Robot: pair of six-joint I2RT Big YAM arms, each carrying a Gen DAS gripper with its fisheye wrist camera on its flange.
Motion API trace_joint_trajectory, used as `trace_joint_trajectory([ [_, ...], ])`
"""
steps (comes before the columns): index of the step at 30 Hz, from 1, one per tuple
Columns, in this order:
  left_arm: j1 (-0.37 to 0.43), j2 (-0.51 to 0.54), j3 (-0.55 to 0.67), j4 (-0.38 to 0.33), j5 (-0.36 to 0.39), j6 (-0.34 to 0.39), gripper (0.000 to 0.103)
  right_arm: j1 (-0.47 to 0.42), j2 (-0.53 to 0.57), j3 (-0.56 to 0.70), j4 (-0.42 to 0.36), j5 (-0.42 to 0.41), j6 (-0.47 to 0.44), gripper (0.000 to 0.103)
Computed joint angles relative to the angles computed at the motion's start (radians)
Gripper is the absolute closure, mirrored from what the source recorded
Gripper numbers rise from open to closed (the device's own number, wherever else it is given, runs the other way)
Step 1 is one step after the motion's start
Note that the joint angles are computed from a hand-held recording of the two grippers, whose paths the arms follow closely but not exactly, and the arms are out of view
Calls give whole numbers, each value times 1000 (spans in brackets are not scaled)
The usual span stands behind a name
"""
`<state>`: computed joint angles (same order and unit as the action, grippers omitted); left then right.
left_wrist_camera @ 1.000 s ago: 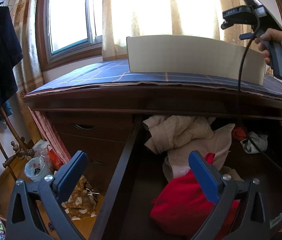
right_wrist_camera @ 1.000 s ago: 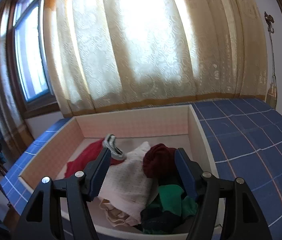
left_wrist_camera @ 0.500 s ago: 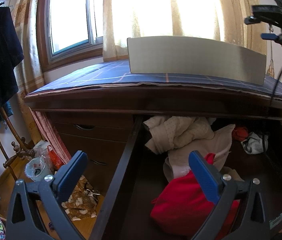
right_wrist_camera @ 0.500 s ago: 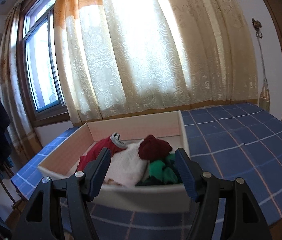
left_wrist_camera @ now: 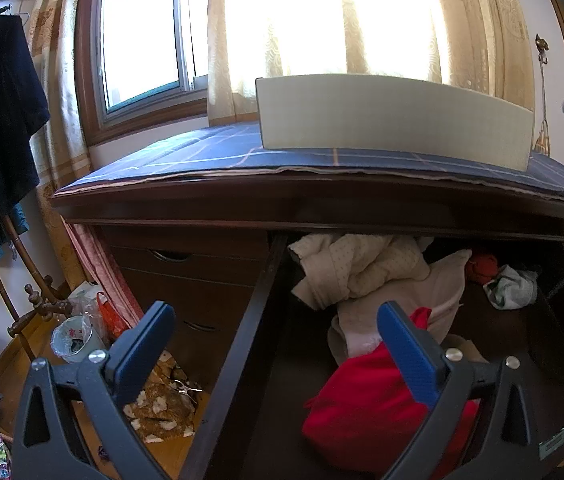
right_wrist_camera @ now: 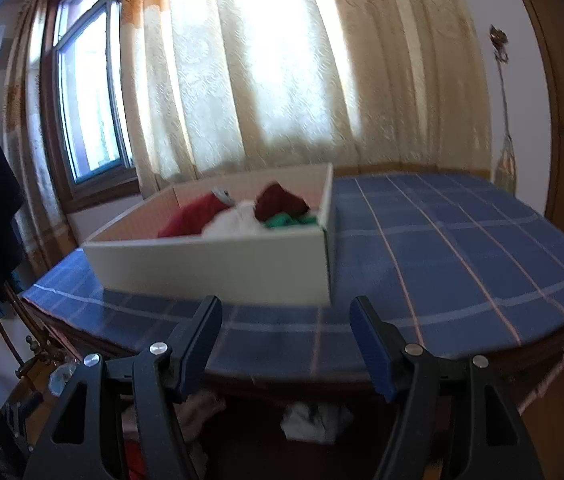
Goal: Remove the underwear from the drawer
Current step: 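Move the right gripper down into the drawer over the white garment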
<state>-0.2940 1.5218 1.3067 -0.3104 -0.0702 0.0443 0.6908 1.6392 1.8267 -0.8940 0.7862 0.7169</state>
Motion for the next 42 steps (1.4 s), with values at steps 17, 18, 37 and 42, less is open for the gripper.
trace_joint_trajectory([
  [17, -3, -7, -14, 30, -12, 9, 0, 55, 4, -88, -186, -223, 111, 35],
  [18, -4, -7, -14, 31, -13, 10, 0, 55, 1, -96, -184, -232, 121, 35],
  [37, -7, -4, -12, 39, -11, 17, 0, -44, 234, 159, -468, -432, -199, 35],
  [42, -9, -3, -11, 41, -16, 21, 0, -48, 296, 232, -512, -421, -329, 35],
])
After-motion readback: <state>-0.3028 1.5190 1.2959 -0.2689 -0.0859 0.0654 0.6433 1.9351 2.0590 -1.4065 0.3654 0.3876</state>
